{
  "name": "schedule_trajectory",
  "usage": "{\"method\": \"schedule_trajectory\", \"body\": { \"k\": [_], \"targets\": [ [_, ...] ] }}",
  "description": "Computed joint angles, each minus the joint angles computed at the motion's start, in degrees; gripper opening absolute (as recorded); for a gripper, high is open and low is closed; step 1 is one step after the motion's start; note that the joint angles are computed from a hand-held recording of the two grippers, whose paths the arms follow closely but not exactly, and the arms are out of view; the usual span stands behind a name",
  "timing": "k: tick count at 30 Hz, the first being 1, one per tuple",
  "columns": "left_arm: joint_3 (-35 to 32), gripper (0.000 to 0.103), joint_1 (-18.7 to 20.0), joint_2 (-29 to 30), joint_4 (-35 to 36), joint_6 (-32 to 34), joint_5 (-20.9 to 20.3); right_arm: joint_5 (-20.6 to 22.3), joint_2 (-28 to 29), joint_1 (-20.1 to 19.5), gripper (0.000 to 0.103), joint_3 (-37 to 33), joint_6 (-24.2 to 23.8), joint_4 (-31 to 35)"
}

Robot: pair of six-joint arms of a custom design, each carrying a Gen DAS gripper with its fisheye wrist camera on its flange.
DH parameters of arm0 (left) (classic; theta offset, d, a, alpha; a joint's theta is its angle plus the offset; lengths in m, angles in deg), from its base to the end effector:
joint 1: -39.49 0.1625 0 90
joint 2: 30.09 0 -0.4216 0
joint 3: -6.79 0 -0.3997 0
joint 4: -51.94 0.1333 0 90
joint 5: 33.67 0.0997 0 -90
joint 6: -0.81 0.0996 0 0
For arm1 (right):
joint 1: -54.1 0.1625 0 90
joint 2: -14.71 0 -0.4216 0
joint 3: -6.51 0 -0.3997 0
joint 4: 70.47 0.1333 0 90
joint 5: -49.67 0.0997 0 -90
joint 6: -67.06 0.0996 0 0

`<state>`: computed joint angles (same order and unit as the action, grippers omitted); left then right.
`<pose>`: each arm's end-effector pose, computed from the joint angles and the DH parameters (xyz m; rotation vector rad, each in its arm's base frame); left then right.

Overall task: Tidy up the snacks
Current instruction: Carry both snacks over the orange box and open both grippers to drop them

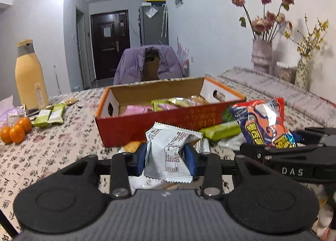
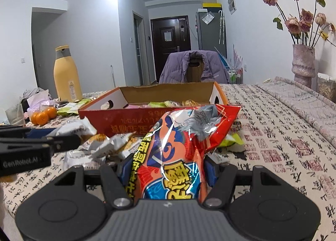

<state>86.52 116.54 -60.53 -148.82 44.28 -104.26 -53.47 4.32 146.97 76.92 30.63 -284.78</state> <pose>-0.0069 -0.7724 0.1158 0.8736 2.1192 -1.2055 0.1478 -0.7386 -0.0599 0.6155 -2.2179 1.3048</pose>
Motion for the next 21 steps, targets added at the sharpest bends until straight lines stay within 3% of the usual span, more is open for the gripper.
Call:
{"method": "schedule_trajectory", "body": {
  "k": [12, 21],
  "targets": [
    [-4.5, 0.039, -0.6, 1.6, -1.0, 0.4, -0.7, 1.6, 0.3, 0.6, 0.064, -3.4, -1.2, 1.9],
    [-13.2, 0.039, -1.0, 5.1, 0.7, 1.1, -0.3, 3.1, 2.6, 1.5, 0.064, -12.4, -2.7, 7.2]
  ]
}}
